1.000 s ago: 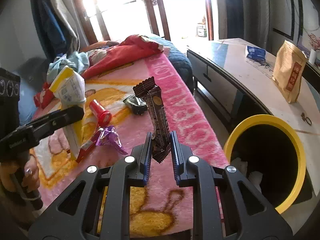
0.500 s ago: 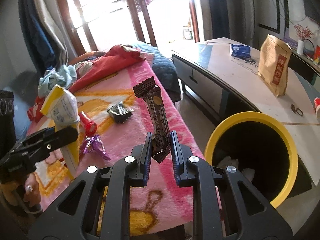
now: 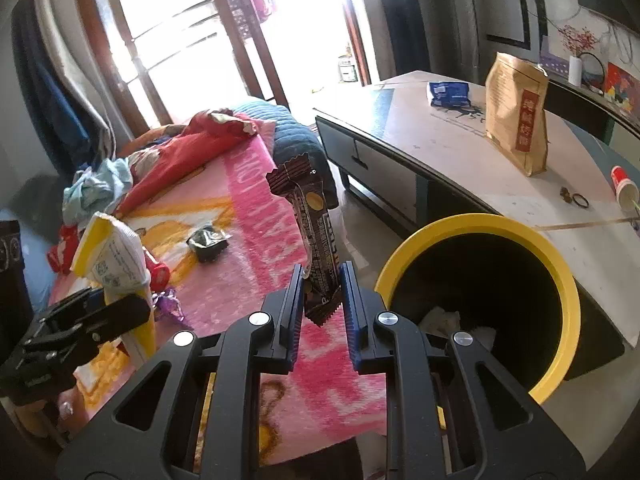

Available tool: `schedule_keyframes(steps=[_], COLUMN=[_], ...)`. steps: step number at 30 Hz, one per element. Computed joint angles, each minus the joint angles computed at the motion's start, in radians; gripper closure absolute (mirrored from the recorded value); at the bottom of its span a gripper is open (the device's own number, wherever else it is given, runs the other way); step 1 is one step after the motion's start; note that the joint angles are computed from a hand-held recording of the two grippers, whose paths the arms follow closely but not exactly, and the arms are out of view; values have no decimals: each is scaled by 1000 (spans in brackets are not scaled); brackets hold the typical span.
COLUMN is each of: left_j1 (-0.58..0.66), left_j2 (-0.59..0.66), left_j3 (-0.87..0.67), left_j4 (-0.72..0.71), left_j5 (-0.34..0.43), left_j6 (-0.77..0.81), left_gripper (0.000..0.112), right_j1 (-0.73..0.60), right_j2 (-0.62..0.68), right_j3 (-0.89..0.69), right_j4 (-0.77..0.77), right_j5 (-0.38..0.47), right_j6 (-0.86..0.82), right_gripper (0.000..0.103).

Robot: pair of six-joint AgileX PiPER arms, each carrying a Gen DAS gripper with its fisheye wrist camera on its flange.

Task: Collect trash
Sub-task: 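Carry the snack bag and chocolate wrapper over the yellow bin with both tools, then open both tools to drop the snack bag and chocolate wrapper into the bin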

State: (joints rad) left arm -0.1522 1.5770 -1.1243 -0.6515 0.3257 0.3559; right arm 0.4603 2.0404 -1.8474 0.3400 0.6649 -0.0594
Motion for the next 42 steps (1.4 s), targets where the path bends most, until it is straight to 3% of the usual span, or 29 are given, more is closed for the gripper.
schedule_keyframes(steps=[15,42], left_j1=[-108,-228], left_j2=[114,323], left_j3=[-129,-339], left_j4=[142,195], left_j5=[18,55], left_j6=[-117,-160], left_gripper=[70,70], right_j1=[-105,-244], right_j2=[-36,-38], right_j3=[101,199], right_j4=[70,99], right_j5=[-55,-113], right_j6=[-1,84], right_gripper=[90,88])
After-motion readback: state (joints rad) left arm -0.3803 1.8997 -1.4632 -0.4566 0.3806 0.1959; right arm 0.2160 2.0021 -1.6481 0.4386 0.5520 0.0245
